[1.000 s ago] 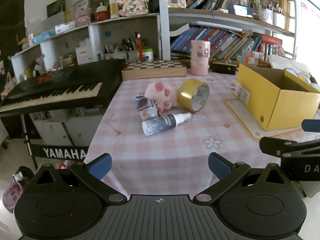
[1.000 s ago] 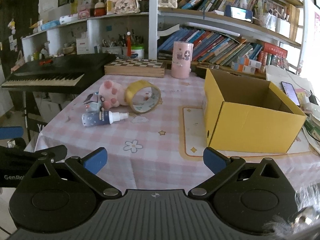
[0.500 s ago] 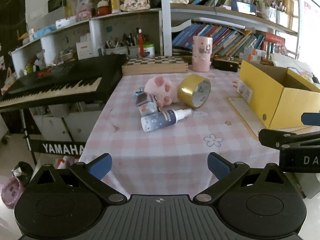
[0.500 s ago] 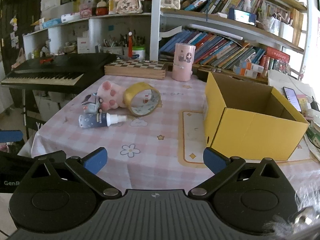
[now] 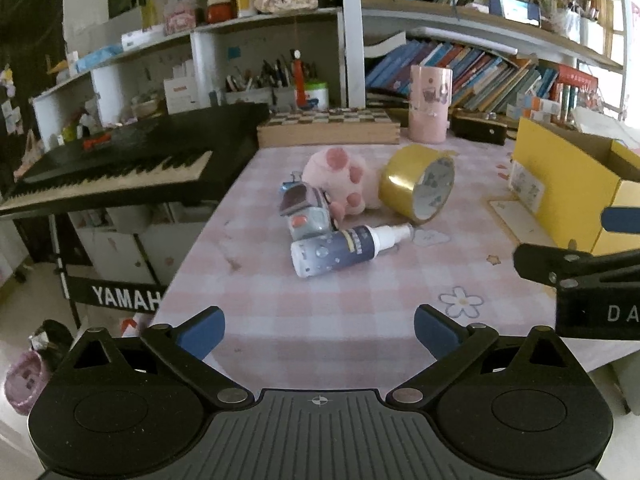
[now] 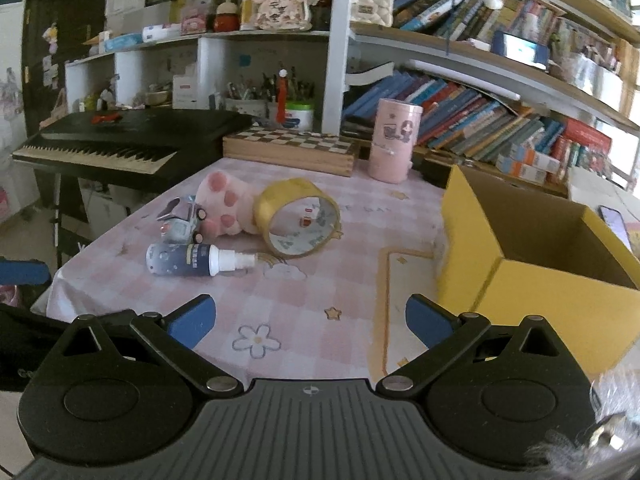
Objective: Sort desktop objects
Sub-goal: 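Grasp the spray bottle with the left tool while the right tool grasps the yellow tape roll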
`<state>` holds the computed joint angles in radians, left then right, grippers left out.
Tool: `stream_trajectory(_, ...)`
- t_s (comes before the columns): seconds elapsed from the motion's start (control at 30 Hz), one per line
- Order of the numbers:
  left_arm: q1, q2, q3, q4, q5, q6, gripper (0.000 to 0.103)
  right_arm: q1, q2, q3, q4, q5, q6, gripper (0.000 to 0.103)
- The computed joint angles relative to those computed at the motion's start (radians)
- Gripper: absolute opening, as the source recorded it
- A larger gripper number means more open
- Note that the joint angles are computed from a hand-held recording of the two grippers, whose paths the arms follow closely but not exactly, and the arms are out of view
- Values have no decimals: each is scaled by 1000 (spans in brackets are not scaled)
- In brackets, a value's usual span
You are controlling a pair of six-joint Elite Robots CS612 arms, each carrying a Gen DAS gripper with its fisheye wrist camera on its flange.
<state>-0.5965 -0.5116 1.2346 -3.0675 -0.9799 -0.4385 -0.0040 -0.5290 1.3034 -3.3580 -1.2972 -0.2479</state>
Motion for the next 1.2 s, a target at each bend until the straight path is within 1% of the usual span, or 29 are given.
stream_trajectory(0.17, 7, 40, -59, 30, 8, 3, 101, 1, 49, -83, 39, 36, -40, 102)
stream_trajectory(0.3, 14, 71, -108, 38, 24, 3, 101, 3, 90, -159, 86, 43, -41, 103)
stream_trajectory(0.43, 23, 101, -163, 63, 31, 8, 98, 4, 126, -230, 124, 51, -33, 103)
stream_trajectory(0.57, 30, 129, -213, 75, 47, 56, 98, 3, 159, -295, 160, 74, -21, 103)
stream_trajectory(0.7, 45, 151, -254, 83, 8, 104, 98, 2, 190, -362, 203, 90, -14, 103)
stream_trajectory(0.8, 61, 164, -282, 94, -46, 129, 98, 2, 221, -427, 247, 100, -17, 103)
stream_trajectory(0.97, 81, 177, -311, 111, -151, 128, 98, 2, 281, -555, 361, 131, -6, 103)
stream_trajectory(1.0, 82, 177, -315, 124, -156, 120, 97, 2, 296, -582, 378, 141, 0, 103)
stream_trajectory(1.1, 82, 170, -311, 140, -173, 87, 90, 1, 335, -658, 428, 169, 16, 103)
stream_trajectory(1.13, 82, 166, -306, 141, -184, 85, 87, 0, 348, -684, 444, 179, 24, 103)
stream_trajectory(1.2, 79, 157, -292, 145, -196, 93, 85, 0, 369, -726, 472, 197, 34, 103)
